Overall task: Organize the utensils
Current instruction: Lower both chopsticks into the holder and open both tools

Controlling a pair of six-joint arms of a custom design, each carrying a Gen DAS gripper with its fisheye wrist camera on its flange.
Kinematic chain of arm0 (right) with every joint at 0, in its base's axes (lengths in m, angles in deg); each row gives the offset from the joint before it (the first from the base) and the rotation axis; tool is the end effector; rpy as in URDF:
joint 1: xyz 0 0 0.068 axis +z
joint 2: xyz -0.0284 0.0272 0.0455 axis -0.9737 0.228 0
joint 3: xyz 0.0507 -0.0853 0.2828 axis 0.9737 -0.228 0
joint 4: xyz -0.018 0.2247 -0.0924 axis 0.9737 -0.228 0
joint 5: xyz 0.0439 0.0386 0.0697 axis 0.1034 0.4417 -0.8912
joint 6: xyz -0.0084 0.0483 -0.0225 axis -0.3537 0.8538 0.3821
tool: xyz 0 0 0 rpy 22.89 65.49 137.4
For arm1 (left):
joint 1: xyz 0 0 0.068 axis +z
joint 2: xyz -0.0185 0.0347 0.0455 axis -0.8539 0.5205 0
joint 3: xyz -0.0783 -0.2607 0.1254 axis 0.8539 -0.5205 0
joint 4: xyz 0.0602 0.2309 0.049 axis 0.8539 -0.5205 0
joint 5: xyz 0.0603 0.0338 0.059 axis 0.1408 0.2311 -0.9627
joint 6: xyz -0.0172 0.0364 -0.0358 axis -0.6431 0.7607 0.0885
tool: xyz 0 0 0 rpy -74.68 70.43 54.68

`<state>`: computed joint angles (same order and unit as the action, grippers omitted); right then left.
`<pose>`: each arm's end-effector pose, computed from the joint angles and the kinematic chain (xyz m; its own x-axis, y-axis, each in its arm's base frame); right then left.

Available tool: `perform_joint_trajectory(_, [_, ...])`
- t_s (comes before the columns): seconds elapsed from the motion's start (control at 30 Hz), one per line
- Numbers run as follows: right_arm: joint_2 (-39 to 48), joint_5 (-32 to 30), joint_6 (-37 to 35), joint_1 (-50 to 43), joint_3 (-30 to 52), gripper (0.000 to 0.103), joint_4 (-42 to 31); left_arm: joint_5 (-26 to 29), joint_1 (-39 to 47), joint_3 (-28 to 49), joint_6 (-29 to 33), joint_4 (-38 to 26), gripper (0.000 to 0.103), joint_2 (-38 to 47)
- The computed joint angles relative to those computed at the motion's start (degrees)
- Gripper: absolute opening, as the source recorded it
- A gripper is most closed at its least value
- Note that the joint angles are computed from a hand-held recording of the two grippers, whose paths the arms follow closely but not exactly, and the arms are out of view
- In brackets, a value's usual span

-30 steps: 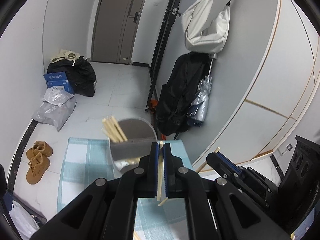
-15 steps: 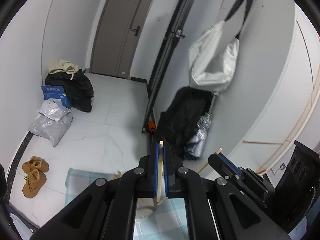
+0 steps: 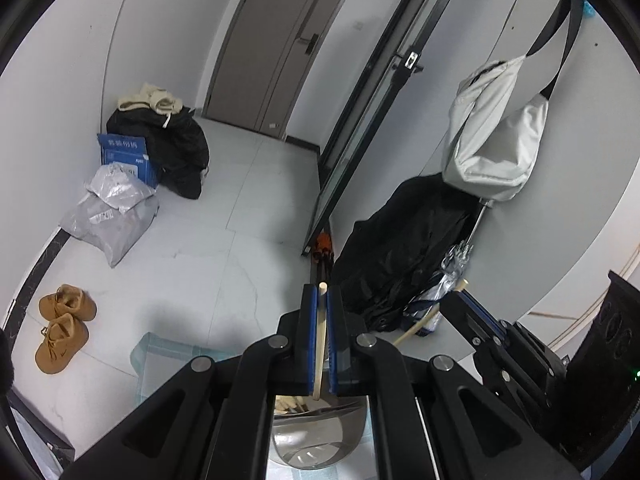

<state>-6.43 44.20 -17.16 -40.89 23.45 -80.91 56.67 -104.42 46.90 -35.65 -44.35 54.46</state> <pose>0.2058 0.1402 0.3690 -0.3877 -0.1076 -0.9155 -0.3748 0.9258 0.0499 0.2081 -0.2014 0.3552 -0.6723 -0.1968 -0.7136 0.1649 0.9000 -0.4036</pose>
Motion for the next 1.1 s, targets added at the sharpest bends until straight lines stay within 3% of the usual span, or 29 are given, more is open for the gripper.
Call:
perform_joint_trajectory(0.2, [2.91,-3.09,-2.28,-0.24,-0.93,0.004,-0.28,2.93,1.47,-2.37,-0.34,2.09,0.001,-0.77])
perform_joint_trajectory(0.53, [3.55,-2.95,-1.35,1.36,-5.20,0.004,1.19,6.21,2.00,-3.91,1.05,2.75,0.001,0.83])
perform_joint_trajectory(0.67, [4.07,-3.00,-0.53,1.28,-6.35,0.004,1.32,6.28,1.59,-3.59,1.62,1.78,0.001,1.85])
perform_joint_trajectory(0.93, [3.28,-6.54,4.05,-1.94,-9.75,0.007,1.94,12.47,2.45,-2.00,2.24,-2.63,0.001,5.83])
perform_joint_trajectory(1.0, [2.12,-7.52,4.98,-2.57,-10.72,0.007,1.72,13.83,2.74,-2.94,0.85,-2.51,0.004,5.29])
perform_joint_trajectory(1.1, [-0.91,-8.34,6.19,-3.52,-12.62,0.009,1.27,12.30,1.70,-3.66,-0.46,-3.09,0.017,3.54])
